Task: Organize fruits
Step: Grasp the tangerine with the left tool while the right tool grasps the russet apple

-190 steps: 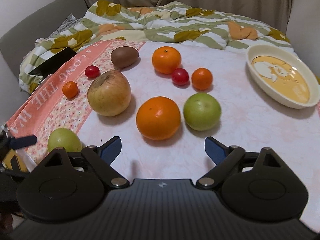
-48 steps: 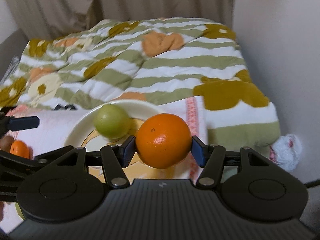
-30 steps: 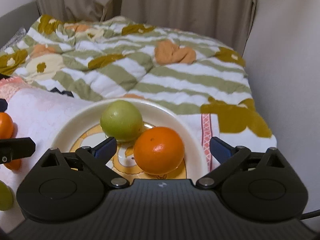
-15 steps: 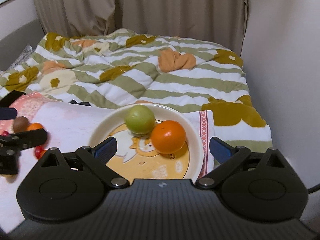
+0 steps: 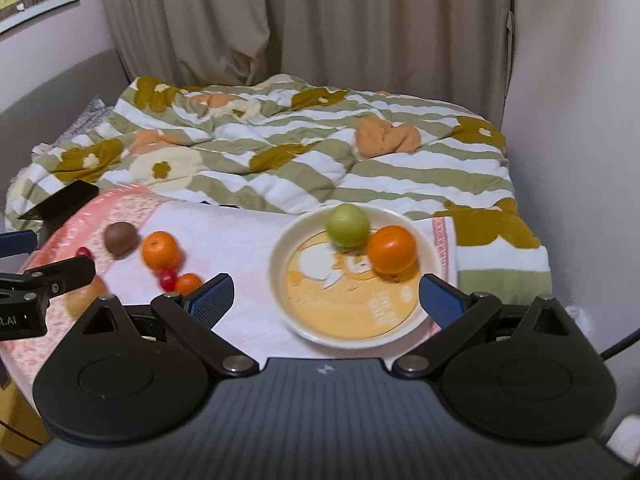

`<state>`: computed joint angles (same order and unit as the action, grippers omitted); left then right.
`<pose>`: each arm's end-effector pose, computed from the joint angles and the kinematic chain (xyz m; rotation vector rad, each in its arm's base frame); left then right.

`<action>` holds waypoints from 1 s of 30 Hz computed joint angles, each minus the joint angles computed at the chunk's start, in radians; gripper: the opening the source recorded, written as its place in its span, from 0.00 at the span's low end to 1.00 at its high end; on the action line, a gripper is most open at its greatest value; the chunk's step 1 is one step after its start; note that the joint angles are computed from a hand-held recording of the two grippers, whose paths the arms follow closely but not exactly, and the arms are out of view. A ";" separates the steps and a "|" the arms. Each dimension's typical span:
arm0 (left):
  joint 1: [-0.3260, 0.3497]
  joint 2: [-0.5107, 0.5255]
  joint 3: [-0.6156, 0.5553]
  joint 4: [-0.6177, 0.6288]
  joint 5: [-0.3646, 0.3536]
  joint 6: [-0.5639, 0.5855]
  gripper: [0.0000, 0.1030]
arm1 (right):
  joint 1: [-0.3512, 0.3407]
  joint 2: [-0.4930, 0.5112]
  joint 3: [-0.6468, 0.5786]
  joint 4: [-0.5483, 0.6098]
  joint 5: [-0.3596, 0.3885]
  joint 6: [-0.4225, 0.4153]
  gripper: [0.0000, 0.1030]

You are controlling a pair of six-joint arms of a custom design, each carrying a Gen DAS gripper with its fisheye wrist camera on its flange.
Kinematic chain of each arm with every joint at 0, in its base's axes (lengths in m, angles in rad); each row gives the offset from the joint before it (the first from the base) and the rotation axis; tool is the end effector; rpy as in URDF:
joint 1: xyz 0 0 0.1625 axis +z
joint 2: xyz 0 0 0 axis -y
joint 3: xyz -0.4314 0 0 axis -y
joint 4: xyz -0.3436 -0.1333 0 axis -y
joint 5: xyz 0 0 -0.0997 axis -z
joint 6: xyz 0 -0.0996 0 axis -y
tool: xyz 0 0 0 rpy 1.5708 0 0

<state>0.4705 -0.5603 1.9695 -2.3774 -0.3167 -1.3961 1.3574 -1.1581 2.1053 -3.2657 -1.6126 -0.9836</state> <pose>-0.3292 -0.4232 -0.0294 0.1470 1.9946 -1.1487 0.0173 -0.5301 0.2736 0.9465 -2.3913 0.8032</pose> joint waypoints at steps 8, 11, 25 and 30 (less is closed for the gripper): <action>-0.063 -0.179 0.184 0.289 -0.037 -0.340 0.97 | 0.055 0.010 0.156 -0.141 -0.034 -0.008 1.00; -0.074 -0.248 0.275 0.261 -0.048 -0.352 0.97 | 0.095 0.041 0.210 -0.235 -0.071 0.031 1.00; 0.043 -0.395 0.625 -0.382 -0.077 0.197 0.96 | 0.275 0.373 0.327 -0.661 -0.253 0.295 1.00; 0.125 -0.321 0.690 -0.774 -0.082 0.520 0.96 | 0.317 0.499 0.293 -0.734 -0.304 0.363 1.00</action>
